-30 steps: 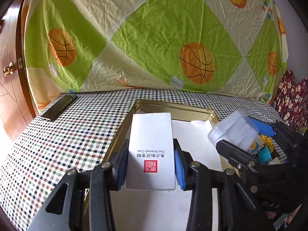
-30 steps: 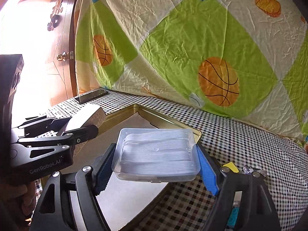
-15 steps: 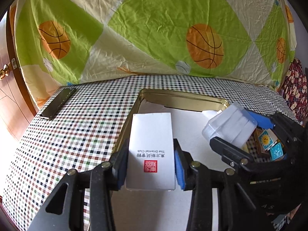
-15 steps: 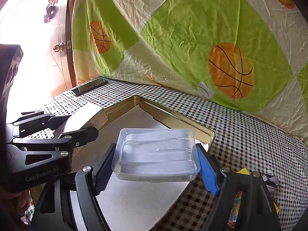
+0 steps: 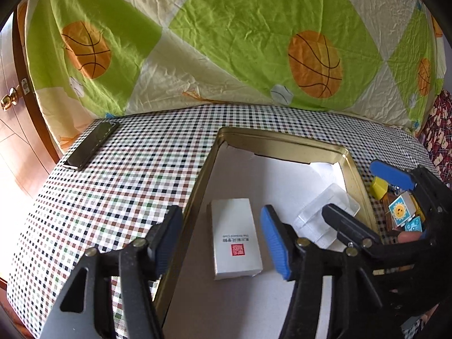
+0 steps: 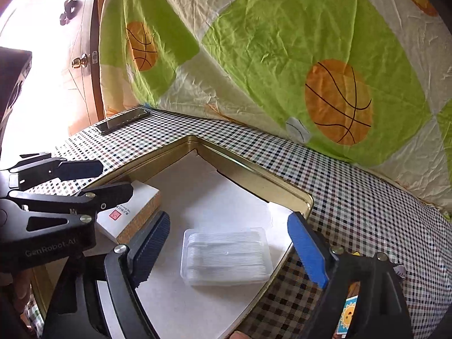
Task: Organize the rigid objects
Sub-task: 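Lower the white box into the tin and open left gripper while right gripper releases the container inside, then grasp the small white box with right gripper while left gripper moves toward the Duplo bricks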
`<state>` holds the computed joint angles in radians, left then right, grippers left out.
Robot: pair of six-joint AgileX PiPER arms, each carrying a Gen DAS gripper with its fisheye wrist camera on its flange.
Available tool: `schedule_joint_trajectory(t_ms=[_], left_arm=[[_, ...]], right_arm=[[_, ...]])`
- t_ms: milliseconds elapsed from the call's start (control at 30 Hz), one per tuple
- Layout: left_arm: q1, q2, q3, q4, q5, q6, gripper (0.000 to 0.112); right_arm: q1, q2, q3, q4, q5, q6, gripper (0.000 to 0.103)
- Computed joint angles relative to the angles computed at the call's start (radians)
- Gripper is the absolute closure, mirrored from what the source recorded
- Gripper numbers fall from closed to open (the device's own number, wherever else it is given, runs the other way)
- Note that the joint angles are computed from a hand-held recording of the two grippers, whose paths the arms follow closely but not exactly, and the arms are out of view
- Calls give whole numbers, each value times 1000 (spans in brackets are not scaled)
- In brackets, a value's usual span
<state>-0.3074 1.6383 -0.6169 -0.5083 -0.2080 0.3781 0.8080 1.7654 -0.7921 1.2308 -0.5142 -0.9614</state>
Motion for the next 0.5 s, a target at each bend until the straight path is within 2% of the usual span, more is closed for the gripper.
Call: schedule_joint_trajectory(t_ms=[100,167,300,500], left_arm=[[-19,-68,100,173,-96,-205,28],[-66,-117,179,174,-182,-251,23],[-248,-174,314,46,-376,-252,13],[-613,-112,337,-233,-566,-149,12]], right_arm=[[31,-80,96,-38,-34,70,14],[68,-141,178,-43,-77,119,14],[184,-281,382,-10,-214,217,14],[367,-480,645,236,-421,313,14]])
